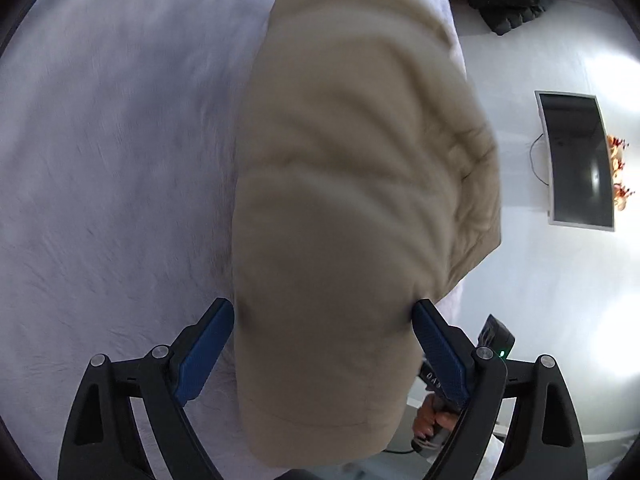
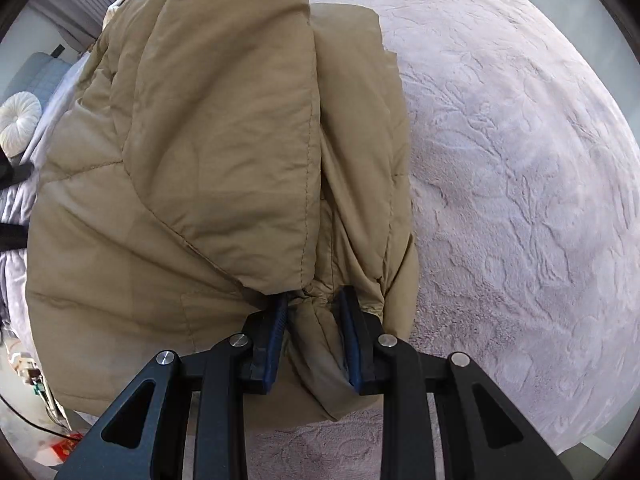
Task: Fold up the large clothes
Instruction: 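Lift the coat with both tools and fold it over onto itself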
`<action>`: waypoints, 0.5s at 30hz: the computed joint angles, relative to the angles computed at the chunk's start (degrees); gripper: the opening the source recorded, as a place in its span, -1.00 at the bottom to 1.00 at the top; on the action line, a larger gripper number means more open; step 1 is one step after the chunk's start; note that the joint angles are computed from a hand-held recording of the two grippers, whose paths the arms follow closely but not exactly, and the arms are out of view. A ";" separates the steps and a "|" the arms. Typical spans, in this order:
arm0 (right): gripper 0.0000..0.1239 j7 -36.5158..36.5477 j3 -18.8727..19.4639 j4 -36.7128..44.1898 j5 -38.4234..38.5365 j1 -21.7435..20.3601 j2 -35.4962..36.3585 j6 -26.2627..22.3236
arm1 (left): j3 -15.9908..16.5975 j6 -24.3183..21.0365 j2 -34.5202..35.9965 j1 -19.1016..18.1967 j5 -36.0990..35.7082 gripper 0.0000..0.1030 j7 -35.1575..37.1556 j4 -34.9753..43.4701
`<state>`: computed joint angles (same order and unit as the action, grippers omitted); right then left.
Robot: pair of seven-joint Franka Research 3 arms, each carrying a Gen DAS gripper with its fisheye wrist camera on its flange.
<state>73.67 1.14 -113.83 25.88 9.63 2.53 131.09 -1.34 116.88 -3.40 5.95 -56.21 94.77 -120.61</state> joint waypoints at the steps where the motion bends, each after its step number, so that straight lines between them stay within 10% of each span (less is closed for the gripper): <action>1: -0.55 -0.11 -0.07 0.24 0.36 -0.09 0.18 -0.38 | 0.17 -0.04 0.29 0.02 -2.36 0.78 1.33 -0.69; 15: -0.49 -2.13 -1.12 7.29 3.87 -2.85 4.08 -8.30 | -3.43 3.92 7.01 -0.25 -3.60 1.00 4.09 2.93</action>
<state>71.54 0.02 -106.54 29.75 6.77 6.61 122.79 -4.77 120.80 3.61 5.70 -59.80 98.85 -117.67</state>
